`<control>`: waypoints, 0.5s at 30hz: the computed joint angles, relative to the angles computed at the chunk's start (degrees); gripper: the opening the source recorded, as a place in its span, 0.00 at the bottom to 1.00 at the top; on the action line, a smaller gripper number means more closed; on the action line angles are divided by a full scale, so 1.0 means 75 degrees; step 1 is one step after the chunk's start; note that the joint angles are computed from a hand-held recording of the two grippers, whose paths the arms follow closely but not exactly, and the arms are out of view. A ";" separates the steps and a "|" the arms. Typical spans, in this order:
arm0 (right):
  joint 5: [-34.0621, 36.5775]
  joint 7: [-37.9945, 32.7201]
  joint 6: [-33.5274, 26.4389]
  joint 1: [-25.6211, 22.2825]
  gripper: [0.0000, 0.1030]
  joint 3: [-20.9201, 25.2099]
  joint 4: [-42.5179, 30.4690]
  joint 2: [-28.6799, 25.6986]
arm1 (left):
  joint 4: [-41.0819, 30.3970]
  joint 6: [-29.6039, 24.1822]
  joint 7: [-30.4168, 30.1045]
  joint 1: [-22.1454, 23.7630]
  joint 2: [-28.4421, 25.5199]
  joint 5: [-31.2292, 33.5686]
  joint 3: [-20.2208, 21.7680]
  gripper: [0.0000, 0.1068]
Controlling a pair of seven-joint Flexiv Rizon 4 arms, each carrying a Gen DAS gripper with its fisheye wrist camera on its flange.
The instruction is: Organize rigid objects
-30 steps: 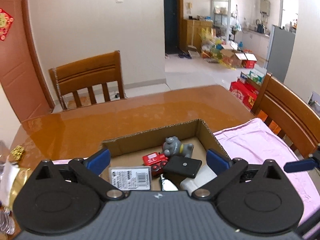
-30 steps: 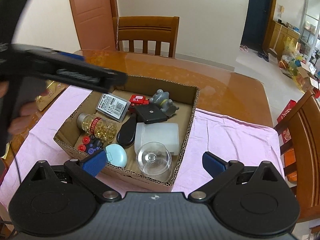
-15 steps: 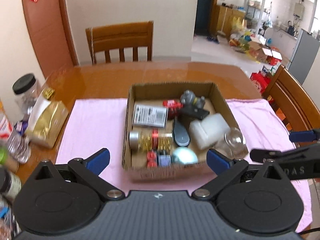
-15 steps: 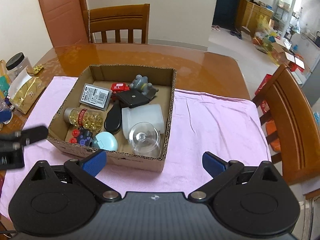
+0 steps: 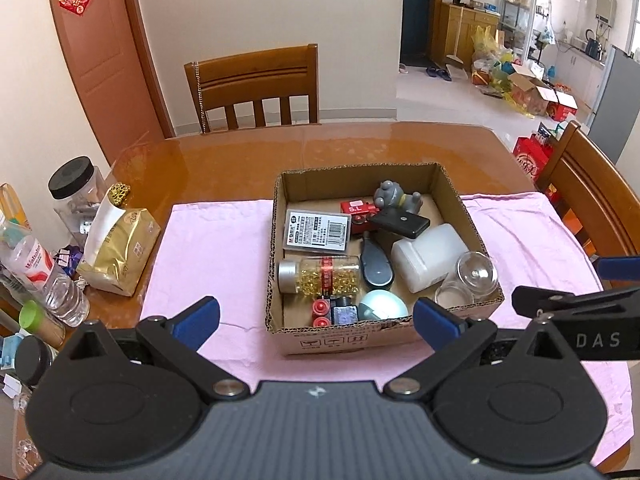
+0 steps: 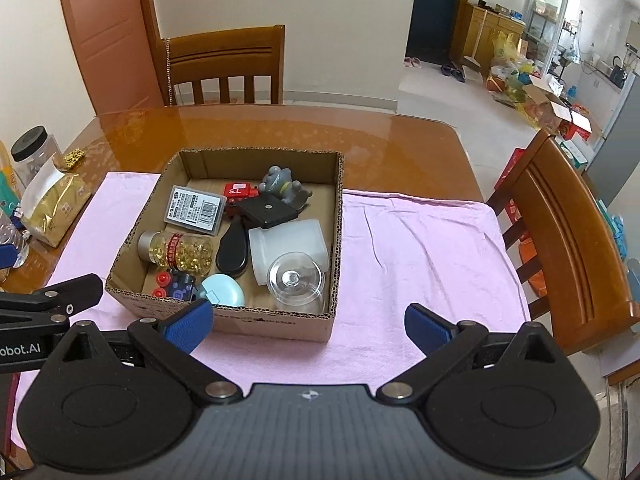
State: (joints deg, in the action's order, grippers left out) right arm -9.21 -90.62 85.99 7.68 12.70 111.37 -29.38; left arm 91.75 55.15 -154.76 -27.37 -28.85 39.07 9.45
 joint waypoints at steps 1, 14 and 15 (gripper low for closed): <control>0.0013 0.0014 -0.0006 0.0002 1.00 0.0000 -0.0006 -0.0002 | -0.0004 -0.0017 0.0023 0.0010 -0.0002 -0.0016 -0.0010 0.96; -0.0030 0.0211 -0.0045 0.0111 1.00 -0.0168 -0.0026 -0.0003 | -0.0050 -0.0122 0.0114 0.0031 -0.0030 -0.0069 -0.0044 0.96; -0.0037 0.0213 -0.0046 0.0110 1.00 -0.0168 -0.0027 -0.0006 | -0.0048 -0.0114 0.0129 0.0041 -0.0031 -0.0086 -0.0052 0.96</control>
State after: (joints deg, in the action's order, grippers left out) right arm -9.48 -89.03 85.65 8.50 11.43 111.17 -29.42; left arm 91.39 54.30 -153.79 -27.07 -29.08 38.43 9.06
